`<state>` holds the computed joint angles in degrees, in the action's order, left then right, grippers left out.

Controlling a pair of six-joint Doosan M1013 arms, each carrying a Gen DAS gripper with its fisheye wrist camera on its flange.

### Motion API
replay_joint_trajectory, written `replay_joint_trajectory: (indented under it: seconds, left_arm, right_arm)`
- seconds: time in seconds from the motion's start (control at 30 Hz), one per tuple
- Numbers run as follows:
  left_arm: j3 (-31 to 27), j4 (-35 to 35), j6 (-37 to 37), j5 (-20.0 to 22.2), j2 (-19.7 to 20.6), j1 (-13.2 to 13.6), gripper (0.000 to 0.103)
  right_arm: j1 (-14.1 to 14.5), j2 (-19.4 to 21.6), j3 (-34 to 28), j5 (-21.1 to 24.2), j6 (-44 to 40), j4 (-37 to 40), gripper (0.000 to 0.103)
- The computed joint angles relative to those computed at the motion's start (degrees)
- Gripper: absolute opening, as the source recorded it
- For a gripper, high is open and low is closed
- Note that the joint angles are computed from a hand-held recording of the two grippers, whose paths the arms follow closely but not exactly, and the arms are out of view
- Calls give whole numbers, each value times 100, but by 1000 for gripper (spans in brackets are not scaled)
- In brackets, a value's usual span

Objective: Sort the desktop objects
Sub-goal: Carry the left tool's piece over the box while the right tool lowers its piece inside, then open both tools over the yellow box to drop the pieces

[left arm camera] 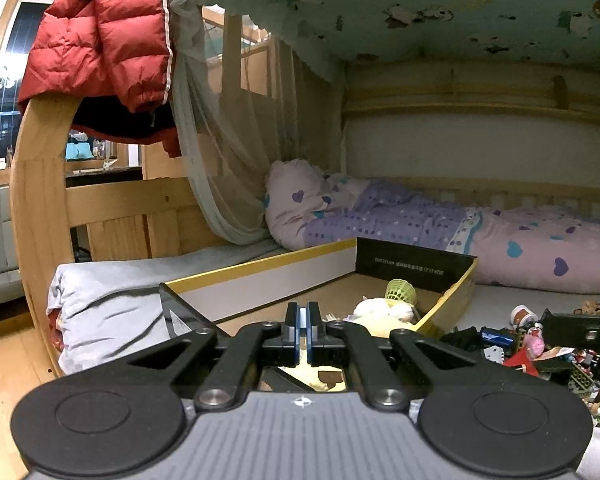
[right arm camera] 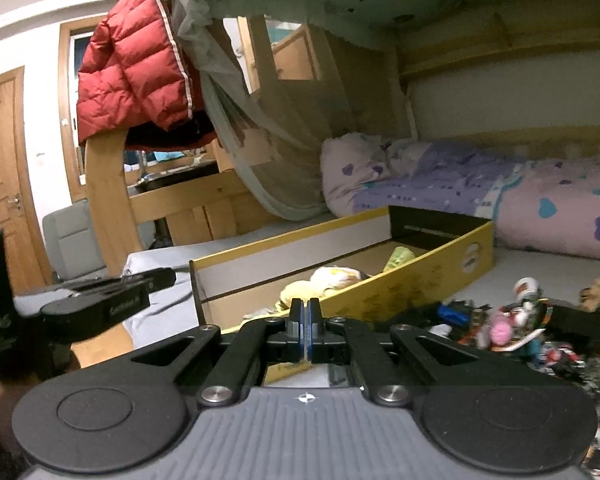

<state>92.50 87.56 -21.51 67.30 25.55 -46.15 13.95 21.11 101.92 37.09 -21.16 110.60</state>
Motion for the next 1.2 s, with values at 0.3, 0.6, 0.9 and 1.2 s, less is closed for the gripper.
replay_joint_trajectory:
  seconds: [0.3,0.6,0.9,1.2]
  left_arm:
    - [-54,-166,73,-93,21,107,2]
    - [-54,-331,559,-481,77,259,2]
    - [-128,-343,800,-870,189,481,2]
    - [-203,-393,1222,-806,339,561,3]
  right_arm:
    - [248,369,-580,-32,248,-488,4]
    - [476,740,-1257,231,867,-1266,4]
    - [624,1080,-1760,335,1271,-1798,4]
    - [667,1319,-2017,230,1687,-2030,3]
